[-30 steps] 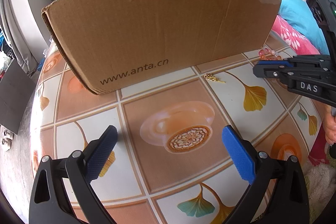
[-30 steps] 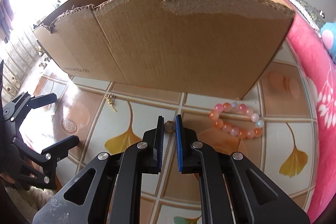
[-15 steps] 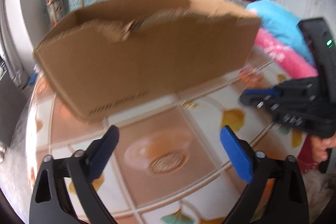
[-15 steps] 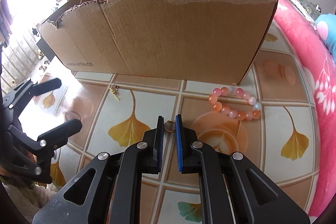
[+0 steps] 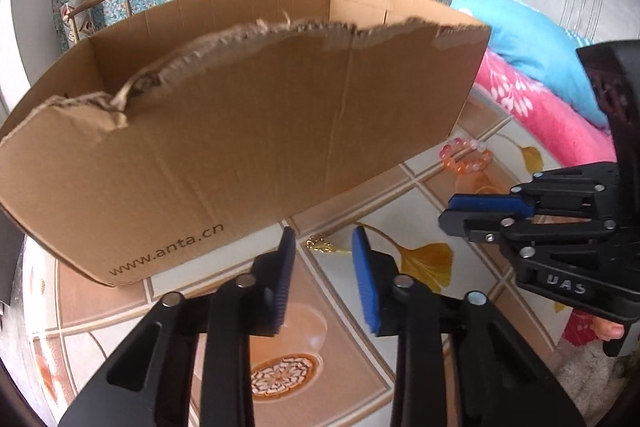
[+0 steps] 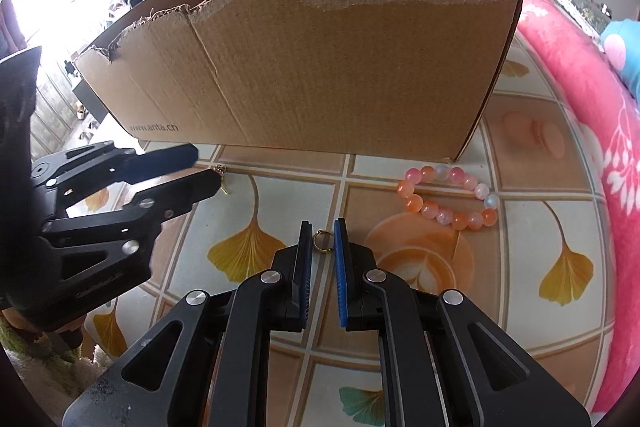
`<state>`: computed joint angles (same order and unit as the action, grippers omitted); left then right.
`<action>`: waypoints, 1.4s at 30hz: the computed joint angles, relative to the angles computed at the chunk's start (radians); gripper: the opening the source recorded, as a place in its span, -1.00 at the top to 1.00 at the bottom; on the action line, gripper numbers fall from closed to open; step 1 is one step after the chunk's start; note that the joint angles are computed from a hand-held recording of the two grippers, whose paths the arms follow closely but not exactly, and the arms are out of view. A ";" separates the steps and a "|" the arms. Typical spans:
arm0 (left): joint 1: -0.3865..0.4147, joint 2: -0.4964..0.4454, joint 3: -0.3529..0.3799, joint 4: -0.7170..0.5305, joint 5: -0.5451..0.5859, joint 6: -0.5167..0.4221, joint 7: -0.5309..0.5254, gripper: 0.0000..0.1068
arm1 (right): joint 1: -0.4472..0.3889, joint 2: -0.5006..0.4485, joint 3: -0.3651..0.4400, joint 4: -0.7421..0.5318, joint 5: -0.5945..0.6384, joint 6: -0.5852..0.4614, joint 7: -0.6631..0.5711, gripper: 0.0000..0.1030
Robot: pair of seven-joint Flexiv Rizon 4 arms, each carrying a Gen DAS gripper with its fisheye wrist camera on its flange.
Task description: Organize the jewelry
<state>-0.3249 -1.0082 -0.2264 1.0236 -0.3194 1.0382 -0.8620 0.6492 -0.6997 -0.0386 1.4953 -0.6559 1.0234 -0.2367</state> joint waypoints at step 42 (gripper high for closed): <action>-0.004 0.028 0.034 0.041 0.078 -0.006 -0.082 1.00 | 0.001 -0.010 0.004 -0.025 0.012 -0.028 -0.023 0.83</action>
<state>-0.3289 -0.9798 -0.1922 1.0642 -0.2413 1.0322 -0.9441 0.6503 -0.7096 -0.0348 1.4705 -0.6441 0.9958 -0.2594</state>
